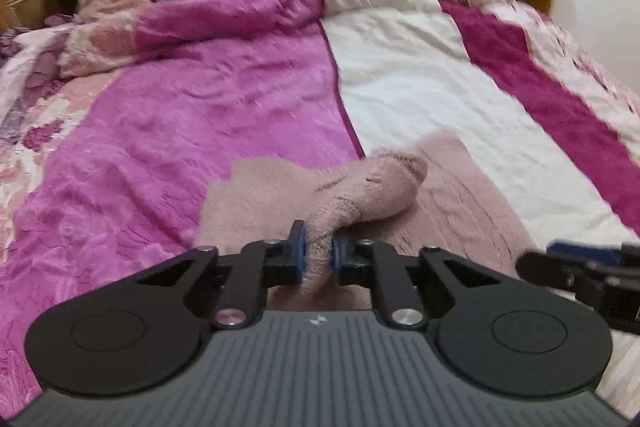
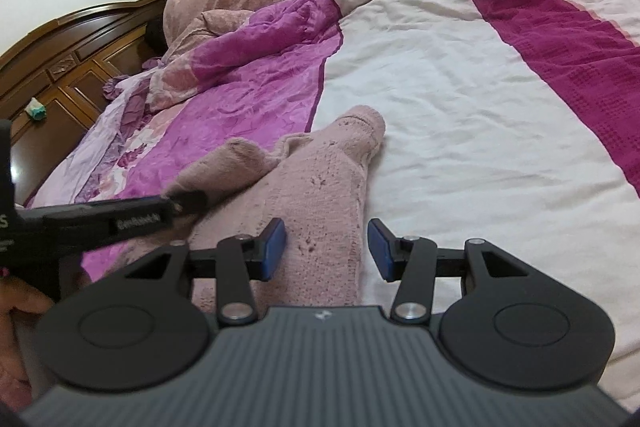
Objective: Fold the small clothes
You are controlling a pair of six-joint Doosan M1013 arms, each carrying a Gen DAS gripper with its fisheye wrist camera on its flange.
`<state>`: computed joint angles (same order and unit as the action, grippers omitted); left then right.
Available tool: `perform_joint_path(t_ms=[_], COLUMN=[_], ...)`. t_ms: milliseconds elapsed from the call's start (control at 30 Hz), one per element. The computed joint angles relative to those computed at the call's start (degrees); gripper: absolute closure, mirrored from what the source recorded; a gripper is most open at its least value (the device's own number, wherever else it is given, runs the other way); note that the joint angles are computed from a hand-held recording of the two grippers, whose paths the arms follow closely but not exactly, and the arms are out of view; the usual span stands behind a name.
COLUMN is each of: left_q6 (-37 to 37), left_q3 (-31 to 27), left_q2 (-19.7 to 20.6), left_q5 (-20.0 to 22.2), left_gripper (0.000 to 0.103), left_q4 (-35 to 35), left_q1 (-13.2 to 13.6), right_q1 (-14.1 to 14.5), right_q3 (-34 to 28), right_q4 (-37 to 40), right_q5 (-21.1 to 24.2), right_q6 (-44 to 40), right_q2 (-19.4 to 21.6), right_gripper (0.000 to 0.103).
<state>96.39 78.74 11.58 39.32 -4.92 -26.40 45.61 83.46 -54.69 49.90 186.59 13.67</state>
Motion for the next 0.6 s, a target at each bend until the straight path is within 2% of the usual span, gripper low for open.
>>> perform_joint_path(t_ms=[133,367,533,567,600], left_q6=[-7.4,-16.8,-14.9,-14.6,-14.7], left_q3=[0.3,-1.3,-0.7,-0.6,-0.6], left_q2=[-0.5,2.0,1.4,1.2,1.0], left_q5=[-2.3,1.5,1.2,1.3,1.7], left_gripper=[0.092,0.091,0.09,0.088,0.08], left_q4=[4.6,11.3,8.4,7.9,7.8], left_q1=[0.6,2.3,3.0,3.1,3.1], right_q1=[-0.3,0.7,0.4,0.4,0.4], right_q3=[0.2,-1.7,-1.2,-1.2,-1.2], right_q4=[1.1,0.7,1.1,1.2,1.1], right_q5=[-3.7,-2.7,-3.3,-3.3,-3.3], right_q6=[-1.5,-8.1,-8.1,-7.9,-7.9], right_q2=[0.0,1.7,1.4,1.3,1.3], right_gripper=[0.053,0.053,0.053,0.053,0.053])
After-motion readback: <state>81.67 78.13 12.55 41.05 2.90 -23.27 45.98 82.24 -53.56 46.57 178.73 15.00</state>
